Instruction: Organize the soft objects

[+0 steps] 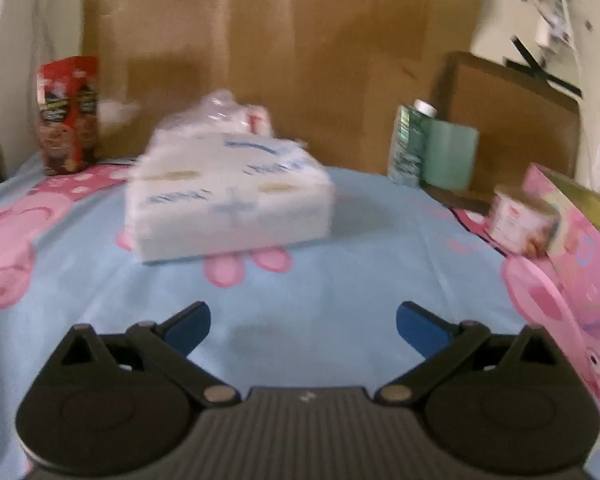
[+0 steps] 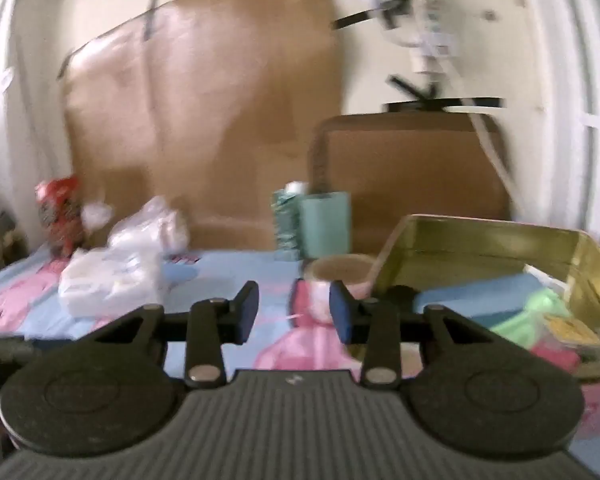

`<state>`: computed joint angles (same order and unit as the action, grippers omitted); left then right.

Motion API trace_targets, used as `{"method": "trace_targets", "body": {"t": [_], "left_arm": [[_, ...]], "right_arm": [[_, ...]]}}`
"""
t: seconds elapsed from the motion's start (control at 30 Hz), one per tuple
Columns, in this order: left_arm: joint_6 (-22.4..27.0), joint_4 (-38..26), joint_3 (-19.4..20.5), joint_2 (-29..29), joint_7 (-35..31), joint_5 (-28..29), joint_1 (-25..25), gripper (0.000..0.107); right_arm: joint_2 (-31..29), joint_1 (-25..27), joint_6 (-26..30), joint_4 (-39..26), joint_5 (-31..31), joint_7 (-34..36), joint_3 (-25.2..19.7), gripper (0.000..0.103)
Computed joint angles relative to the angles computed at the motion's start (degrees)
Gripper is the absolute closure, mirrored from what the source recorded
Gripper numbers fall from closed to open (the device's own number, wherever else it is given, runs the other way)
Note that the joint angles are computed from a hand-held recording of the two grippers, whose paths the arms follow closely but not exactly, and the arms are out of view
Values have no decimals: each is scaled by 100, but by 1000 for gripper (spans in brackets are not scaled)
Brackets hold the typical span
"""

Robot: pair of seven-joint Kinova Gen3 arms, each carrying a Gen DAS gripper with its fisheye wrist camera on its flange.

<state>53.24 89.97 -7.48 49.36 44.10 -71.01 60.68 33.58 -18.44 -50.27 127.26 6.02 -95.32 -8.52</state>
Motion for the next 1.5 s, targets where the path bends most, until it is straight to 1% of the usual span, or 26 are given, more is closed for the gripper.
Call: {"method": "trace_targets", "body": {"t": [0.03, 0.1, 0.13, 0.2, 0.23, 0.33, 0.37, 0.4, 0.43, 0.47, 0.5, 0.53, 0.57, 0.6, 0.67, 0.7, 0.77, 0.8, 0.87, 1.03, 1.1, 1.23, 1.3, 1.37, 1.4, 1.5], "left_arm": [[169, -18, -9, 16, -50, 115, 16, 5], [235, 45, 16, -40, -116, 249, -64, 5], [182, 88, 44, -84, -197, 284, -144, 5], [-85, 190, 113, -194, -529, 261, -368, 5], [-301, 271, 112, -249, -659, 177, -469, 5], [-650, 289, 63, -261, -862, 221, -666, 5], [-883, 431, 56, -372, -874, 174, -802, 5], [-1069, 479, 9, -414, -793, 166, -831, 5], [-1162, 508, -116, -398, -620, 69, -755, 5], [-1274, 541, -221, -391, -539, -22, -690, 5], [-1400, 570, -220, -409, -551, -99, -718, 5], [-1433, 541, -172, -403, -656, -93, -762, 5], [-1372, 454, -167, -362, -855, 3, -746, 5], [-1322, 376, -57, -351, -1088, 62, -814, 5], [-1274, 307, 258, -394, -1552, 182, -1022, 5], [-1260, 267, 257, -355, -1739, 169, -1012, 5], [-1508, 261, -64, -310, -1833, 203, -773, 5], [-1656, 322, -183, -326, -1787, 159, -707, 5], [-1778, 354, -466, -264, -1484, 81, -496, 5], [-1715, 305, -456, -235, -1472, 80, -476, 5], [-1649, 273, -484, -188, -1469, 69, -437, 5], [-1668, 304, -514, -186, -1367, 14, -410, 5], [-1678, 326, -518, -189, -1317, -35, -408, 5], [-1647, 304, -485, -177, -1337, -23, -423, 5], [-1650, 312, -487, -174, -1320, -42, -421, 5], [-1640, 296, -450, -183, -1354, -30, -454, 5]], "right_arm": [[6, 197, 233, -72, 93, 141, -265, 59], [196, 381, 699, -310, 0, 561, -796, 60], [310, 352, 932, -473, -186, 794, -956, 60], [570, 59, 1398, -938, -652, 1099, -962, 60], [644, -146, 1631, -1157, -885, 1111, -828, 60], [804, -943, 2330, -1791, -1584, 779, -80, 59], [851, -1208, 2475, -1927, -1817, 752, 186, 56], [872, -1474, 2527, -2037, -2050, 818, 451, 45], [921, -1739, 2485, -2041, -2283, 901, 717, 42], [950, -2004, 2452, -2049, -2516, 927, 982, 34], [994, -2270, 2463, -2095, -2749, 895, 1230, 23], [1026, -2535, 2462, -2093, -2982, 860, 1488, 15], [1061, -2796, 2474, -2071, -3215, 847, 1753, 4], [1115, -3045, 2405, -2039, -3448, 810, 2019, 0], [1161, -3422, 2510, -1991, -3914, 636, 2479, 0], [1168, -3472, 2673, -2005, -4147, 682, 2567, 0], [1182, -3646, 2720, -2006, -4572, 1055, 2687, 0], [1168, -3611, 2659, -2010, -4751, 1288, 2590, 0], [1091, -3285, 2455, -1976, -5042, 1754, 2125, 0], [1021, -2527, 1945, -2024, -5705, 2897, 982, 0], [1022, -2382, 1849, -2060, -5878, 3163, 749, 0], [1015, -2187, 1774, -2063, -5891, 3323, 514, 0], [1033, -1987, 1635, -2086, -5978, 3541, 218, 0], [1030, -1884, 1578, -2071, -5980, 3616, 85, 0], [1033, -1888, 1583, -2075, -5976, 3612, 91, 0], [1024, -2084, 1723, -2058, -5836, 3356, 390, 0]]}}
